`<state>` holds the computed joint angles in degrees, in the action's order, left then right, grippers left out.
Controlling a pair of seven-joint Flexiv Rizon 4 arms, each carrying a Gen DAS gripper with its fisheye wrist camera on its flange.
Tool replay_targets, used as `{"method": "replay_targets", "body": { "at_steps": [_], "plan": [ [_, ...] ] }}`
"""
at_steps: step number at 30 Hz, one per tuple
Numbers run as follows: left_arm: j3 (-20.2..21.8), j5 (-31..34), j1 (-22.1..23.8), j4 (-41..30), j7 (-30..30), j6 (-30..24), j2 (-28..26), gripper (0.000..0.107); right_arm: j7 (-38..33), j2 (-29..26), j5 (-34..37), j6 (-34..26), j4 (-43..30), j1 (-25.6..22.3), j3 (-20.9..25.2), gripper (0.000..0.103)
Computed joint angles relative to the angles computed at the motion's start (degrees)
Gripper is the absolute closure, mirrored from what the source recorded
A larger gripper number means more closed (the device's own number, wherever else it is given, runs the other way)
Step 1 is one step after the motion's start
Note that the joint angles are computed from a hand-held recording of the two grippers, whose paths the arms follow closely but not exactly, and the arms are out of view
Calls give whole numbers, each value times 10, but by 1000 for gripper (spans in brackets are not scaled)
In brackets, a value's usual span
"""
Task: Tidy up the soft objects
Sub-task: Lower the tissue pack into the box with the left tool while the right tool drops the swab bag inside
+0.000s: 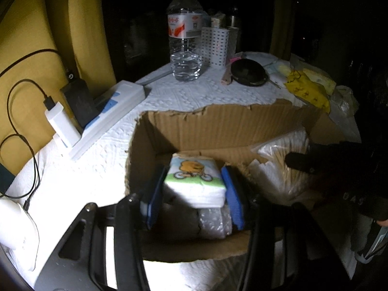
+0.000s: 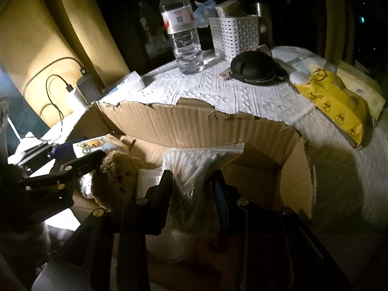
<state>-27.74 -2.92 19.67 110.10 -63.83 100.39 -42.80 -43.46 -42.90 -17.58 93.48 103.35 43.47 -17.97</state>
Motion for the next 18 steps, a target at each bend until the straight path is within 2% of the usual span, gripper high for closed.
{"method": "replay_targets", "body": {
  "at_steps": [8,10,12,15,18],
  "plan": [
    [2,-5,-2,1,-2,-8,5,55,14,3,-7,-28,-9,-10,15,65],
    [8,-8,-7,2,-3,-8,8,52,22,5,-14,-32,-8,-6,9,60],
    [-2,-8,2,6,-3,-7,9,43,31,10,-19,-31,-3,-2,5,53],
    [-15,-6,13,14,-6,0,15,42,35,18,-25,-18,7,2,0,46],
    [-17,0,16,21,-10,5,23,41,42,28,-28,-14,20,25,-27,45]
  ]
}}
